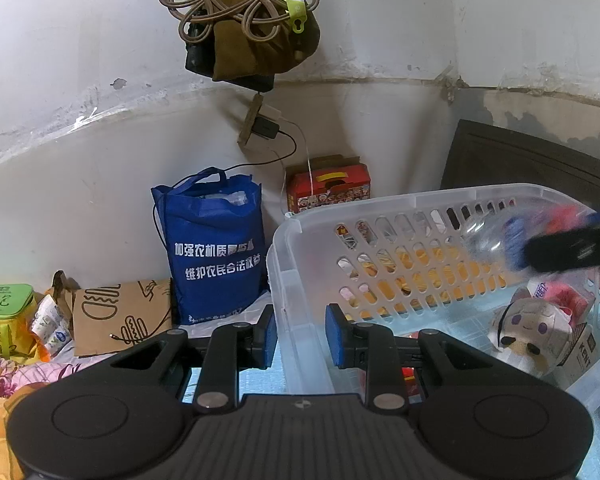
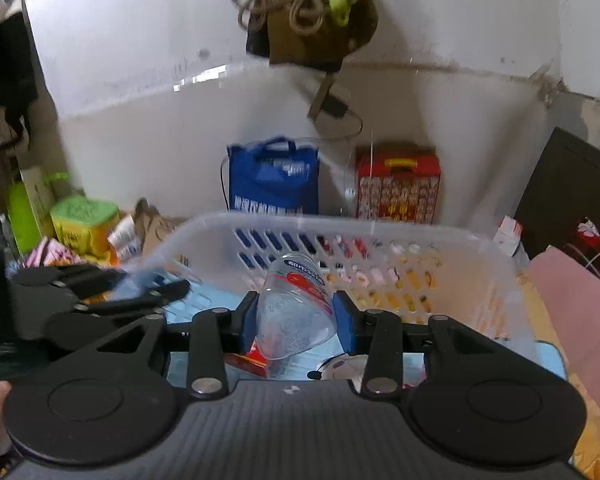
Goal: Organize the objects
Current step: 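Lift the plastic bottle into the basket and open the right gripper, then move the right gripper to the white roll and close on it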
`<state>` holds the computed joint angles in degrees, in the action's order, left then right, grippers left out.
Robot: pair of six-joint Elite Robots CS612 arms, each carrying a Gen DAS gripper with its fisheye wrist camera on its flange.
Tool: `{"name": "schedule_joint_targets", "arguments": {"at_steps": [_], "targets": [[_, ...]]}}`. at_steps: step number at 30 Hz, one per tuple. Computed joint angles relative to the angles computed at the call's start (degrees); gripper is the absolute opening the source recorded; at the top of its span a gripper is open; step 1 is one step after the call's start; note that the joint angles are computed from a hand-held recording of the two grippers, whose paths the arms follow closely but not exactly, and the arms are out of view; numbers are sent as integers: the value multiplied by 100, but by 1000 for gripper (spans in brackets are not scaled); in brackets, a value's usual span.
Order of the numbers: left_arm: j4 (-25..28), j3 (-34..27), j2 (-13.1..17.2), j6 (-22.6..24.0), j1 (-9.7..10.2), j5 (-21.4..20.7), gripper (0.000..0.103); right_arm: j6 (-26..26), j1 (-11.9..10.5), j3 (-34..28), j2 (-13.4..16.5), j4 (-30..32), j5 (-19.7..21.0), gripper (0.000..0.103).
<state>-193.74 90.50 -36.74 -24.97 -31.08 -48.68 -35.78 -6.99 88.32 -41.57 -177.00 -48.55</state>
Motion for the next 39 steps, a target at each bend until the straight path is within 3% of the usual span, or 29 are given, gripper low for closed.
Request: {"name": "schedule_joint_targets", "arguments": {"at_steps": [4, 5, 6, 8, 9, 15, 17, 20, 22, 25, 30, 32, 35, 39], "targets": [[-4, 12, -7, -5, 2, -11, 31, -41, 62, -163, 165, 77, -89, 45], [-1, 7, -6, 1, 1, -5, 31, -45, 54, -190, 181, 133, -45, 52], [-1, 8, -6, 6, 1, -5, 31, -54, 42, -203, 197, 171, 27, 71], [9, 0, -6, 4, 2, -24, 31, 55, 7, -130, 208, -149, 124, 92], [7, -1, -6, 11, 1, -21, 31, 151, -14, -83, 210, -392, 193, 96], [25, -2, -15, 0, -1, -34, 31, 408, -237, 256, 32, -918, 736, 97], [29, -2, -16, 0, -1, -40, 31, 609, -371, 424, -1, -1255, 1102, 99], [38, -5, -18, 2, 2, -46, 31, 924, -612, 800, -54, -2016, 1635, 103], [43, -6, -20, 1, 2, -46, 31, 1263, -755, 1033, -30, -2770, 1856, 103], [57, 2, -27, -12, -2, -44, 31, 1417, -910, 1328, -5, -3333, 2056, 103], [80, -2, -34, -15, 3, -46, 31, 987, -881, 1660, 52, -3145, 1694, 103], [85, -4, -34, -18, 3, -47, 31, 526, -819, 1794, 37, -2756, 1553, 103], [103, -10, -34, -18, 2, -29, 31, 42, -720, 1924, 49, -2194, 1561, 102], [100, -7, -34, -17, 3, -29, 31, -73, -568, 1999, 118, -2023, 1632, 98]]}}
